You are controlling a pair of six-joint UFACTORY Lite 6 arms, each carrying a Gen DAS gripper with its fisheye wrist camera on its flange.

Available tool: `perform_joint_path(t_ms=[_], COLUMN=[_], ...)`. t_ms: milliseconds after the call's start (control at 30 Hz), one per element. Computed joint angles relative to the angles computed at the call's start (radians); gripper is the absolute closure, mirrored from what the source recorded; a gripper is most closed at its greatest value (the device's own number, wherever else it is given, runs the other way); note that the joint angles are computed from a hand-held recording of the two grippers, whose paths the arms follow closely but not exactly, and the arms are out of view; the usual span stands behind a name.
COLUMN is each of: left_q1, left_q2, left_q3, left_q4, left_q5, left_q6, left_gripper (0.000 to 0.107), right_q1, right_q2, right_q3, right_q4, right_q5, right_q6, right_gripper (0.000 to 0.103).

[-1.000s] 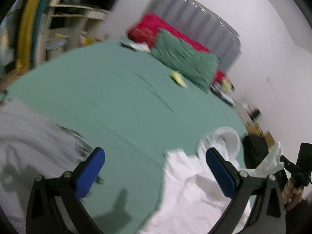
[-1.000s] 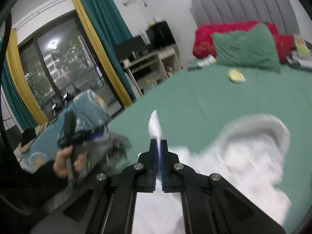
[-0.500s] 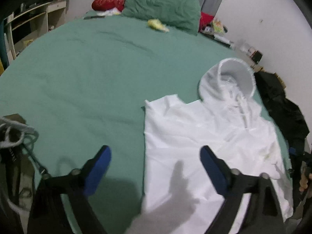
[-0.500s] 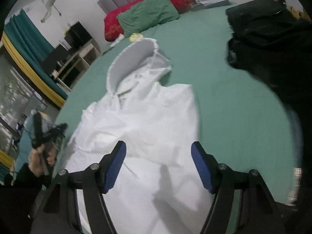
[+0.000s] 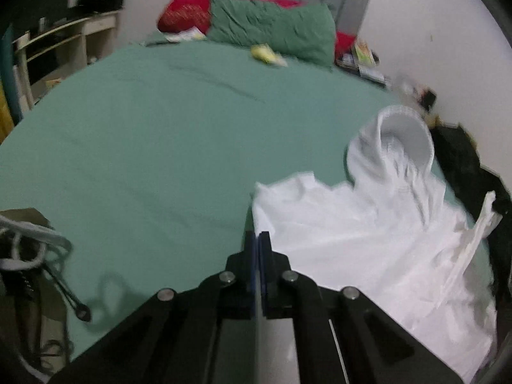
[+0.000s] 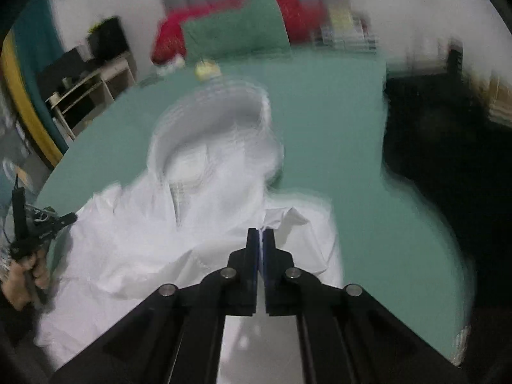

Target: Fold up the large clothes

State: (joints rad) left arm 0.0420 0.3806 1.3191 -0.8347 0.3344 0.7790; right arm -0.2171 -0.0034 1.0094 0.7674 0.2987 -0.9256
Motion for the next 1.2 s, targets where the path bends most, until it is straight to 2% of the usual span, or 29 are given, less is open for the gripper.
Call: perform_joint_path(t_ms=[67, 133, 167, 233, 267, 300, 333, 367, 400, 467, 533, 600, 700, 800, 900, 1000, 1033, 1100, 1200], left_q1=[0.001, -0.016, -0.008, 0.022, 0.035, 0.037, 0.038, 0.032, 0.023, -0.011, -0.040, -0.082, -0.128, -0.144, -0.053, 0.147, 0.195, 0.308, 0.423], left_q2=[-0.009, -0.011, 0.010, 0.065, 0.086, 0.075, 0.054, 0.019, -0.014, -0.083, -0.131, -0.169, -0.276, -0.434, -0.699, -0.925, -0.951, -1.034, -1.040], left_q3=[0.006, -0.007, 0.008, 0.070, 0.095, 0.083, 0.062, 0.029, -0.003, -0.067, -0.130, -0.194, -0.344, -0.484, -0.641, -0.756, -0.771, -0.839, -0.890], left_q4=[0.000, 0.167, 0.250, 0.337, 0.350, 0.322, 0.265, 0.209, 0.161, 0.109, 0.109, 0.162, 0.221, 0.234, 0.257, 0.238, 0.242, 0.276, 0.340], left_q5=[-0.017, -0.091, -0.087, 0.004, 0.051, 0.068, 0.071, 0.070, 0.067, 0.098, 0.126, 0.135, 0.137, 0.133, 0.228, 0.381, 0.403, 0.454, 0.489], left_q6=[-0.015, -0.184, -0.270, -0.390, -0.419, -0.407, -0.352, -0.293, -0.240, -0.148, -0.120, -0.156, -0.199, -0.190, -0.177, -0.109, -0.091, -0.052, -0.049], left_gripper=[0.106, 0.107, 0.107, 0.104, 0.091, 0.079, 0.054, 0.041, 0.041, 0.039, 0.039, 0.039, 0.039, 0.039, 0.039, 0.027, 0.022, 0.021, 0.021], right_q1=[-0.003, -0.011, -0.028, -0.090, -0.113, -0.135, -0.156, -0.183, -0.203, -0.260, -0.314, -0.357, -0.417, -0.364, -0.599, -0.913, -1.018, -1.196, -1.338], right_q2=[-0.025, 0.006, 0.022, 0.084, 0.108, 0.129, 0.142, 0.155, 0.155, 0.098, 0.024, -0.064, -0.255, -0.540, -0.784, -0.769, -0.739, -0.601, -0.459], right_q3=[0.023, 0.021, 0.006, -0.026, -0.048, -0.083, -0.113, -0.152, -0.180, -0.268, -0.332, -0.377, -0.483, -0.635, -0.728, -0.711, -0.709, -0.675, -0.666], right_q4=[0.024, 0.089, 0.141, 0.224, 0.209, 0.206, 0.178, 0.170, 0.205, 0.315, 0.320, 0.238, 0.088, -0.153, -0.227, -0.252, -0.223, -0.229, -0.268], right_q5=[-0.018, -0.063, -0.069, -0.040, -0.029, -0.027, -0.025, -0.024, -0.020, 0.023, 0.084, 0.175, 0.377, 0.364, 0.496, 0.567, 0.580, 0.623, 0.640], right_q6=[-0.055, -0.160, -0.227, -0.346, -0.343, -0.346, -0.321, -0.317, -0.353, -0.468, -0.487, -0.413, -0.317, -0.180, -0.251, -0.360, -0.433, -0.567, -0.678], right_gripper=[0.101, 0.101, 0.101, 0.100, 0.099, 0.093, 0.087, 0.063, 0.043, 0.042, 0.042, 0.042, 0.042, 0.042, 0.040, 0.032, 0.031, 0.031, 0.031])
